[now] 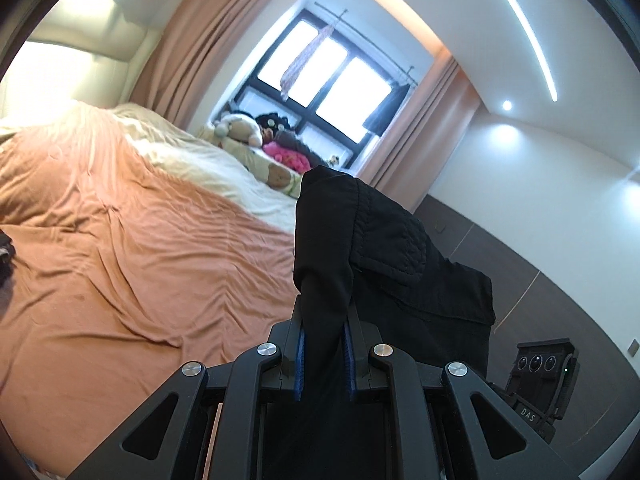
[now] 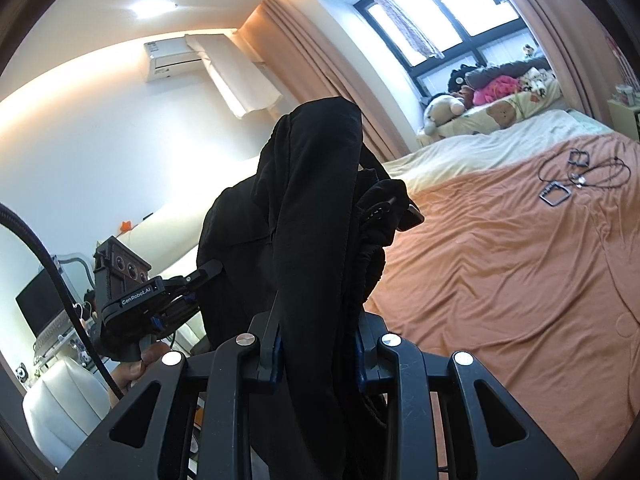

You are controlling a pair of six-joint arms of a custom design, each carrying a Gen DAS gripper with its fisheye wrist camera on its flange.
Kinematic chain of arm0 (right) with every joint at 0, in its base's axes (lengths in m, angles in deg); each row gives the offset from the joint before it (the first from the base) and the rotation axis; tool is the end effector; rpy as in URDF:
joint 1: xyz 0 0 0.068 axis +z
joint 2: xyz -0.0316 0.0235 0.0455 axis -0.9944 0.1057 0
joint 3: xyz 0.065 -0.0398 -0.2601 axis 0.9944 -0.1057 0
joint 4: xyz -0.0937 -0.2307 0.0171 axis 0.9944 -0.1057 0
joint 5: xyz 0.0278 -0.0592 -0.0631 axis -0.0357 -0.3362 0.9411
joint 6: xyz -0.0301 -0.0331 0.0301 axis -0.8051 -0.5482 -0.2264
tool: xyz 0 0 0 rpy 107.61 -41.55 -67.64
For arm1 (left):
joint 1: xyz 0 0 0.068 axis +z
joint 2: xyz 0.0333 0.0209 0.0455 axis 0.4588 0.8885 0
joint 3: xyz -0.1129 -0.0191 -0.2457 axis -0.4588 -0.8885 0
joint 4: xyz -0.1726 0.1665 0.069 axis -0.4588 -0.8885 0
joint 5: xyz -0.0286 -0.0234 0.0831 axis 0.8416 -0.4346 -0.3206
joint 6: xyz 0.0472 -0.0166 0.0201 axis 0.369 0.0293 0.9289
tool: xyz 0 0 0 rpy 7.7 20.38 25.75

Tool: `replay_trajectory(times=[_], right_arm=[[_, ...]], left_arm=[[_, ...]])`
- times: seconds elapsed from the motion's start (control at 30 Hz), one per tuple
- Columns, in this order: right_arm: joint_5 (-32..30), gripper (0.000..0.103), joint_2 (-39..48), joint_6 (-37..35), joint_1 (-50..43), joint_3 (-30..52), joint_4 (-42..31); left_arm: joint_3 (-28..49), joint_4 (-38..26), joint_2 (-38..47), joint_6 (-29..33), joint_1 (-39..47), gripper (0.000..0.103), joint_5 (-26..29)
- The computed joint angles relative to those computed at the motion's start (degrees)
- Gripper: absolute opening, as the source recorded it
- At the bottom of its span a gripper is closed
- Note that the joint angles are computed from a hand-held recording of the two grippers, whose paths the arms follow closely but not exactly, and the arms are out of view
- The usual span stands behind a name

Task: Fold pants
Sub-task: 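Lift the folded pants with both tools and carry them toward the headboard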

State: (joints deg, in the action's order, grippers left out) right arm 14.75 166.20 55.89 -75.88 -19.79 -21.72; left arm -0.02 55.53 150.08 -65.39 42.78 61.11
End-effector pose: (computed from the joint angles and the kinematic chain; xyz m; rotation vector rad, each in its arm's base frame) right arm 0.3227 0.0653 0.3175 -0.2065 1.7589 0.9002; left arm 0.2959 0.0535 0.3886 0.0499 1.9162 -0.8529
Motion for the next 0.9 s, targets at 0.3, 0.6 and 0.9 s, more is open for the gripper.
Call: replay_trajectory(times=[0.3,0.6,0.9], right_arm=[[8.49,0.023,8.21,-4.05,9.82,11.62,-4.29],[10.20,0.023,19.15,-6.11,16.26,26.42,-8.86],[11.24,0.023,31.28,-10.23,21.52,48.46,-21.36]], left_arm=[[6.04,-3.74,4.92,4.66,15.05,0.016,11.32],[14.80,-10.16,11.70,11.01,28.73,0.016,18.20],[31.70,-20.21,24.33,18.27,39.60,0.016,21.27]])
